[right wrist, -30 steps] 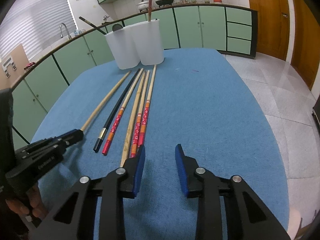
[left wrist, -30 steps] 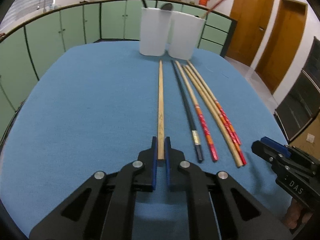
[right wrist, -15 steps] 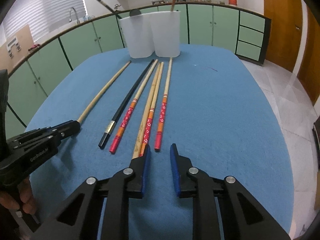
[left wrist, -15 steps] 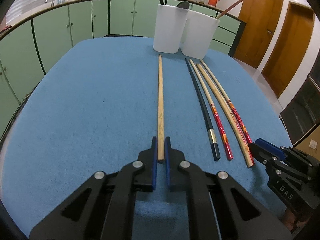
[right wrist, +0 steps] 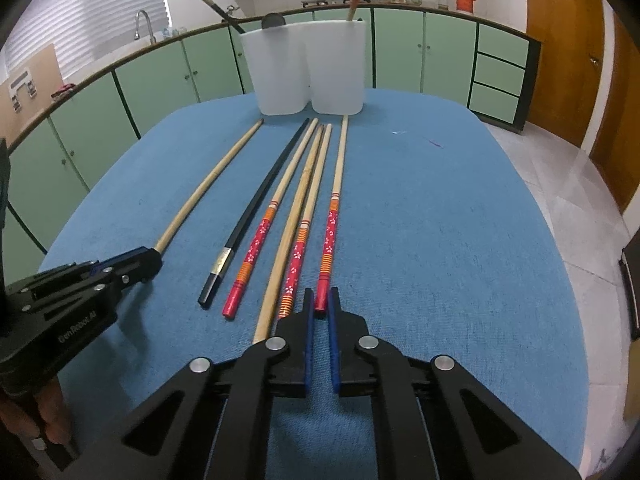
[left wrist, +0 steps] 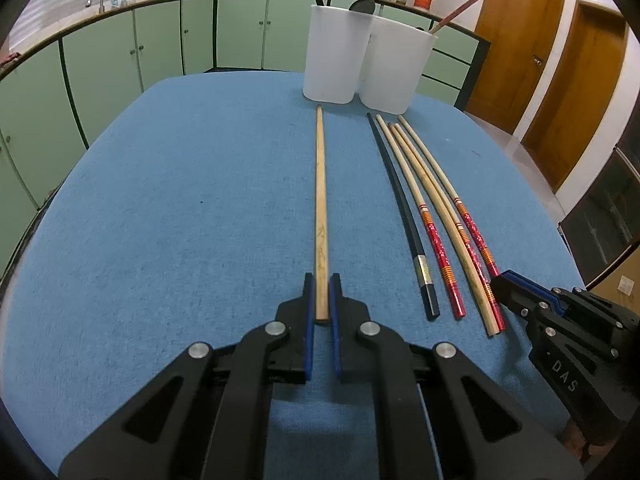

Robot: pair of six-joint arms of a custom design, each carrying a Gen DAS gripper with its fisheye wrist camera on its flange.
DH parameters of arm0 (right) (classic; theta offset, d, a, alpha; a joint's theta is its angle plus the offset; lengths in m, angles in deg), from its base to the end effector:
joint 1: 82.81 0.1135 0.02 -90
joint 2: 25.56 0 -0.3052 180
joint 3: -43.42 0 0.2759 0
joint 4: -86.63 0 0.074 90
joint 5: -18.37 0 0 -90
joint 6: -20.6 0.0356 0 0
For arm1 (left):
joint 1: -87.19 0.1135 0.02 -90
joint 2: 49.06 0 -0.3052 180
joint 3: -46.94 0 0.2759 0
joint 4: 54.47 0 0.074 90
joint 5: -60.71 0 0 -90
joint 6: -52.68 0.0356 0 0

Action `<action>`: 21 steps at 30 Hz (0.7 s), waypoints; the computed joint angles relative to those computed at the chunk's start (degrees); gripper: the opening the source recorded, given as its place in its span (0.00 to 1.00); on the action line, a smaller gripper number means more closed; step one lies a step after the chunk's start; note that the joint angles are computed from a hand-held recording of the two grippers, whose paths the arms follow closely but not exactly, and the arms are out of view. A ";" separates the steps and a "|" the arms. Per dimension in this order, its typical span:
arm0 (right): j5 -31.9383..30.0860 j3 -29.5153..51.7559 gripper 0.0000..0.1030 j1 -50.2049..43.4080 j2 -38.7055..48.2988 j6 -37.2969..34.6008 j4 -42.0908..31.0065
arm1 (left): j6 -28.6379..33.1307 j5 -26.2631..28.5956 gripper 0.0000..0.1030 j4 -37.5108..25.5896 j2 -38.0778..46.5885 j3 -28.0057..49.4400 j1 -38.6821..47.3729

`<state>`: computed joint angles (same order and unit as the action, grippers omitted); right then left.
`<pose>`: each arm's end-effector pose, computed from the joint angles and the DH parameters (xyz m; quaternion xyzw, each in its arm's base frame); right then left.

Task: Organize utensils
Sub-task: 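Lift both chopsticks and carry them over the white holder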

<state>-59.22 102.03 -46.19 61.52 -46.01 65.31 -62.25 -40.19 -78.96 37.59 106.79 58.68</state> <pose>0.2592 0.1831 0.2037 -0.0706 0.9316 0.0830 0.3467 0.2814 -0.1452 0.2088 -0.0021 0.9397 -0.0683 0.3350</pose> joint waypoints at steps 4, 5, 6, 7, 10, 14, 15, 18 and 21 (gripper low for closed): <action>2.06 -1.01 0.06 0.34 -2.59 0.03 -0.15 | 0.97 -0.59 0.06 -1.02 -1.43 0.31 -0.21; 2.53 -1.29 0.06 0.36 -3.86 -0.24 -0.45 | 1.34 -0.90 0.06 -1.32 -2.06 0.38 -0.30; 2.74 -1.42 0.06 0.32 -4.93 -0.43 -0.76 | 1.95 -1.65 0.06 -1.76 -3.01 0.55 -0.60; 2.97 -1.47 0.06 0.21 -6.49 -0.75 -1.41 | 2.49 -2.24 0.06 -2.04 -3.71 0.63 -0.80; 4.47 -1.05 0.06 0.32 -9.76 -2.13 -2.75 | 4.60 -4.78 0.06 -3.12 -6.60 1.26 -1.77; 5.24 0.34 0.06 -0.50 -14.52 -4.76 -3.63 | 6.94 -7.15 0.06 -4.21 -10.88 3.16 -2.24; 4.95 0.89 0.06 -0.94 -15.55 -5.43 -3.73 | 7.30 -7.27 0.06 -4.29 -11.61 3.65 -2.13; 2.34 2.97 0.06 -3.23 -17.79 -6.98 -3.98 | 8.23 -7.17 0.06 -4.43 -13.51 5.95 -1.74; -0.55 5.61 0.06 -5.38 -18.66 -8.17 -4.21 | 9.19 -6.52 0.06 -4.06 -13.52 8.90 -1.11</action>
<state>-59.77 107.64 -51.57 42.86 -54.18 61.10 -53.06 -46.71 -83.01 24.07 115.69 57.57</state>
